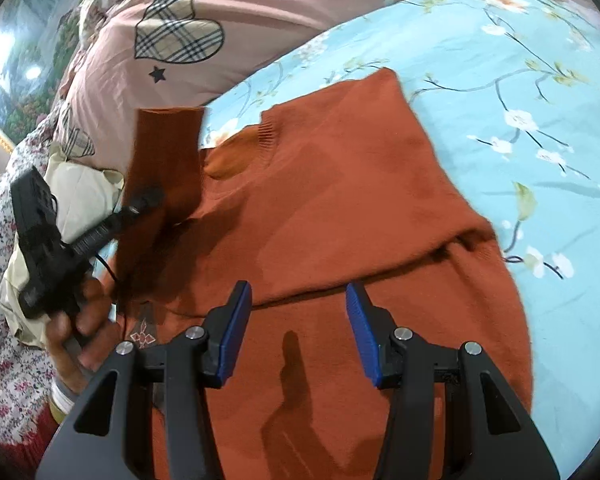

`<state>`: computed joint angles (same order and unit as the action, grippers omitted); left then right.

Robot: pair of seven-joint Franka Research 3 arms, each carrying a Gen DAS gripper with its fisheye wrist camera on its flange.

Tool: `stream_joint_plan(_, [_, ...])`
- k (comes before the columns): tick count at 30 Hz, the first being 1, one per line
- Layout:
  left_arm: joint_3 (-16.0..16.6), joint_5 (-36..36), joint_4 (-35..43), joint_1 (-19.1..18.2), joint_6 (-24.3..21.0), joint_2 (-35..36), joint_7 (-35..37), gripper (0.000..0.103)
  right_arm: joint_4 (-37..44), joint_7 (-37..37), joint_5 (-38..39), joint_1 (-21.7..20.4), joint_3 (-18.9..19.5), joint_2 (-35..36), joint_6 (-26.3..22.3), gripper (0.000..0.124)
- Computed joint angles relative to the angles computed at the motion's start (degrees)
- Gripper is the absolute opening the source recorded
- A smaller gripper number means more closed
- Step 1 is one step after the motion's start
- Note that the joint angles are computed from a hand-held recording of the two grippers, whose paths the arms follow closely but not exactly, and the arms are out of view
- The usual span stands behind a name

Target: Fold small clothes

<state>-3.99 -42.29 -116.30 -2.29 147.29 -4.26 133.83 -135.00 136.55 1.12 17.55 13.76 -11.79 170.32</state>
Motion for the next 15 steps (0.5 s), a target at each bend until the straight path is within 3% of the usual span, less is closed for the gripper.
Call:
stream_joint_plan(3, [-0.93, 5.64, -1.15, -0.13, -1.88, 0.84, -3.43, 0.016, -0.16, -1.13, 2.03, 0.88, -1.06, 0.13, 0.28, 0.051])
stream_joint_plan(5, [-0.46, 5.01, -1.8, 0.12, -4.49, 0.35, -2.7, 0.038, 0.21, -1.76, 3.04, 1.24, -1.41, 0.4, 0.24, 0.051])
stream_joint_plan(8, [0.84, 2.27, -6.33, 0.51, -3.68, -3.92, 0.15, 0.059, 1.57, -4.46, 5.71, 2.68, -2.49, 1.83, 0.75, 0.051])
stream_joint_plan(12, [3.77, 2.26, -12.12, 0.59, -3.17, -9.81, 1.08, 0.059, 5.42, -10.5, 12.39, 5.65, -4.57, 5.74, 0.88, 0.051])
stream_joint_plan(15, [5.99, 6.5, -15.09, 2.41, -1.53, -12.88, -2.59, 0.059, 8.36, -10.69, 14.04, 5.73, -4.83, 8.81, 0.58, 0.051])
